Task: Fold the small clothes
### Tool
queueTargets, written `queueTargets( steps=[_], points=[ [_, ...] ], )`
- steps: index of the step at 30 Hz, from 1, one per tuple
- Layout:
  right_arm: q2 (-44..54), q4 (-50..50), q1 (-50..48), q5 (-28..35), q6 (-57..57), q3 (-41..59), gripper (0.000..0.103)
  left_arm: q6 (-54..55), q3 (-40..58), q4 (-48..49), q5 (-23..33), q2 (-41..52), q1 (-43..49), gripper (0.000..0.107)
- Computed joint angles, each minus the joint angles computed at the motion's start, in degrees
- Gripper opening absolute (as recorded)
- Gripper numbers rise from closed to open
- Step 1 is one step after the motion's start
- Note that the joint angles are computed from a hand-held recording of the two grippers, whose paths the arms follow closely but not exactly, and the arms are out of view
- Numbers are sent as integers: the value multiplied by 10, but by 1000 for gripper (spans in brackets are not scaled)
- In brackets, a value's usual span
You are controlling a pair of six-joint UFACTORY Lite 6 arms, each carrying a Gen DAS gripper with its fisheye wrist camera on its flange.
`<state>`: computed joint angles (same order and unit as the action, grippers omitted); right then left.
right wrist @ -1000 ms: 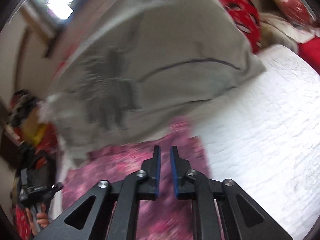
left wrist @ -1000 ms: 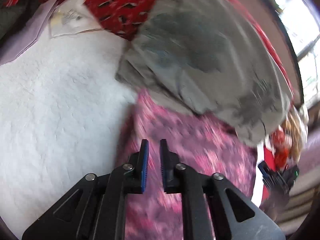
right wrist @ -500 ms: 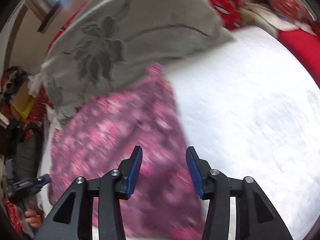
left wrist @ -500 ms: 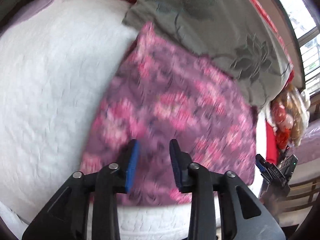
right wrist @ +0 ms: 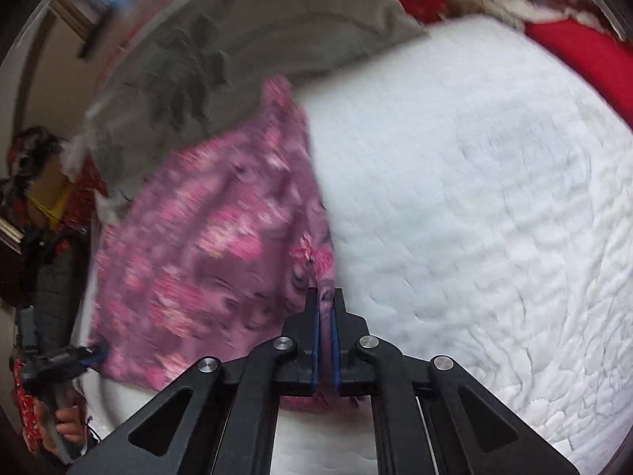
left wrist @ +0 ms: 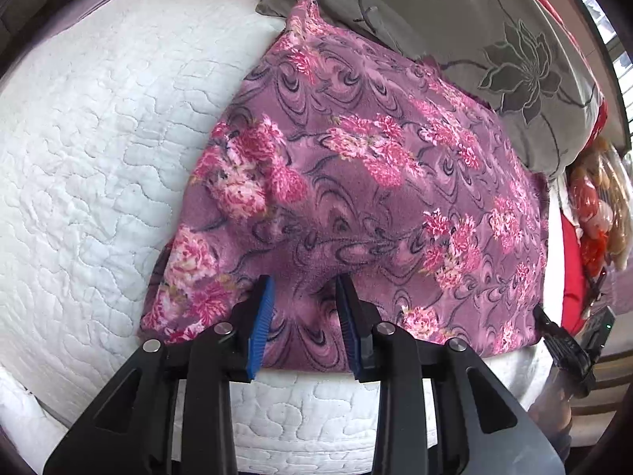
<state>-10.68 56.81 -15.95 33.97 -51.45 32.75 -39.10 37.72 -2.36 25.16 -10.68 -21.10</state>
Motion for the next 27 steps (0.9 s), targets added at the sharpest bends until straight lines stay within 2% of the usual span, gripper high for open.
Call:
queueTargets(
  steps=[2,3,7,9,11,13,15,16,17,19,21,23,25,26,27],
  points=[
    [-10,17,-16,12,-16,-5,5,-9,5,11,0,7,-7,34],
    [-22,9,-19,21,0,-1,10,-16,10,17,-1,15,-10,35],
    [-80,20,-10,26,19,5,12,-50,14,48,-5,22,-26,44],
    [-82,26,1,23,22,13,27,-67,15,68,-3,24,-35,48],
    [-65,-4,38,-8,58,21,32,-81,17,85,-2,28,-44,51],
    [-34,-22,69,-40,72,18,31,-90,23,94,-5,39,-49,53],
    [-6,-49,96,-68,96,16,27,-82,27,89,-5,44,-48,55],
    [-10,-38,100,-79,81,8,23,-76,28,83,-4,45,-46,56],
    [-26,-24,100,-87,64,0,12,-64,28,73,-2,43,-42,56],
    [-50,15,77,-75,25,-16,3,-45,38,57,5,44,-40,56],
    [-28,14,47,-54,19,-10,0,-9,50,34,5,35,-32,56],
    [5,-39,47,-49,59,15,0,-20,66,70,10,15,-22,56],
    [15,-66,46,-41,95,50,8,-18,124,109,27,44,2,56],
    [20,-60,43,-44,106,70,10,-8,155,112,36,70,15,56],
    [32,-31,34,-34,93,90,17,3,187,113,43,97,30,56]
  ],
)
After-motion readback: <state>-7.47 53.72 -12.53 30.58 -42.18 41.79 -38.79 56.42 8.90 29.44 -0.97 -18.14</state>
